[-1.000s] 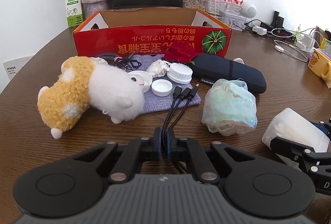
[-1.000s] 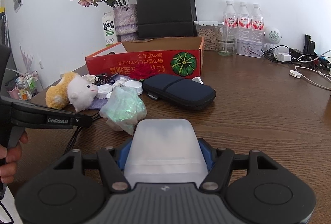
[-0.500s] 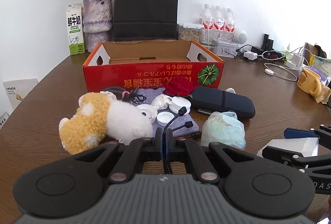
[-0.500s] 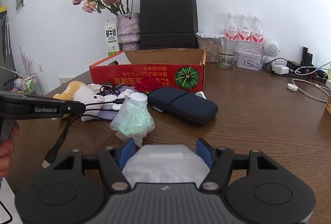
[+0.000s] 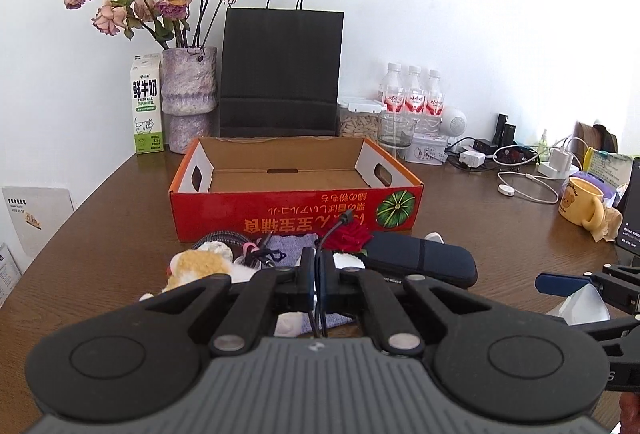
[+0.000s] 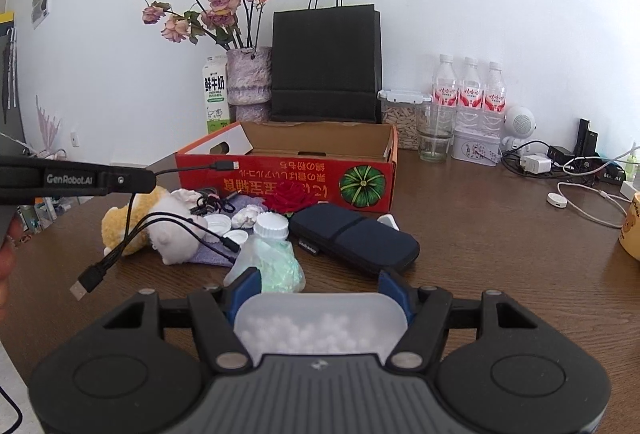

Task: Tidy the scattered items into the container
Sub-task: 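Carry the cable and container into the cardboard box and release both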

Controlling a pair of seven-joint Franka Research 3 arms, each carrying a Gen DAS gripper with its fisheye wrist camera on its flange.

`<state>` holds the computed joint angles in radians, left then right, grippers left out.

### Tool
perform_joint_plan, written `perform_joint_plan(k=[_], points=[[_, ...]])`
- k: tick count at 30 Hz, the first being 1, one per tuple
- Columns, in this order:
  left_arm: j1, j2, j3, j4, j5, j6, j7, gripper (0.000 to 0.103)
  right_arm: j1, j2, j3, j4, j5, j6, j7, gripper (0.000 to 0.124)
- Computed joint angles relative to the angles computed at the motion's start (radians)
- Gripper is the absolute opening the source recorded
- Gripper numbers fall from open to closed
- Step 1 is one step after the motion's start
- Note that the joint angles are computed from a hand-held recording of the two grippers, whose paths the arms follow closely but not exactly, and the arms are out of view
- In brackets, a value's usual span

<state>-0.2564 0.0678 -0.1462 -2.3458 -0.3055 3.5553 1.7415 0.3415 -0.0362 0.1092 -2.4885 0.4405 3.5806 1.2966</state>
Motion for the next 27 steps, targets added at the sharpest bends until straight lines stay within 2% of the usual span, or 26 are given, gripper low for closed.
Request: perform_joint_plan(k=[3, 6, 9, 14, 17, 19, 21, 23, 27], points=[[0.02, -0.003, -0.002, 0.014, 0.056, 0.002, -0.045, 0.003, 0.001, 0.009, 0.006, 0.035, 0.033, 0.016, -0.046, 0.064], [0.057, 0.001, -0.005, 0.042, 0.168, -0.008, -0.143, 0.003, 0.001, 0.028, 0.002, 0.082, 0.029, 0.027, -0.058, 0.064], [0.065, 0.021, 0.004, 0.093, 0.208, -0.011, -0.174, 0.003, 0.0, 0.061, -0.006, 0.15, 0.018, 0.027, -0.068, 0.064], [0.118, 0.079, -0.002, 0.233, 0.36, -0.063, -0.305, 0.003, 0.005, 0.15, -0.026, 0.323, 0.024, -0.017, -0.11, 0.064], [0.1, 0.133, 0.029, 0.345, 0.392, -0.1, -0.33, 0.003, 0.033, 0.223, -0.059, 0.457, 0.067, -0.064, -0.17, 0.064], [0.073, 0.18, 0.063, 0.43, 0.396, -0.127, -0.331, 0.003, 0.073, 0.278, -0.103, 0.553, 0.109, -0.104, -0.221, 0.064], [0.085, 0.238, 0.06, 0.527, 0.429, -0.166, -0.358, 0.003, 0.148, 0.358, -0.195, 0.683, 0.164, -0.169, -0.266, 0.064], [0.134, 0.314, 0.013, 0.648, 0.471, -0.231, -0.386, 0.003, 0.222, 0.449, -0.307, 0.813, 0.175, -0.251, -0.245, 0.064], [0.194, 0.498, -0.067, 0.926, 0.52, -0.39, -0.391, 0.003, 0.25, 0.658, -0.434, 1.099, 0.109, -0.434, -0.117, 0.064]])
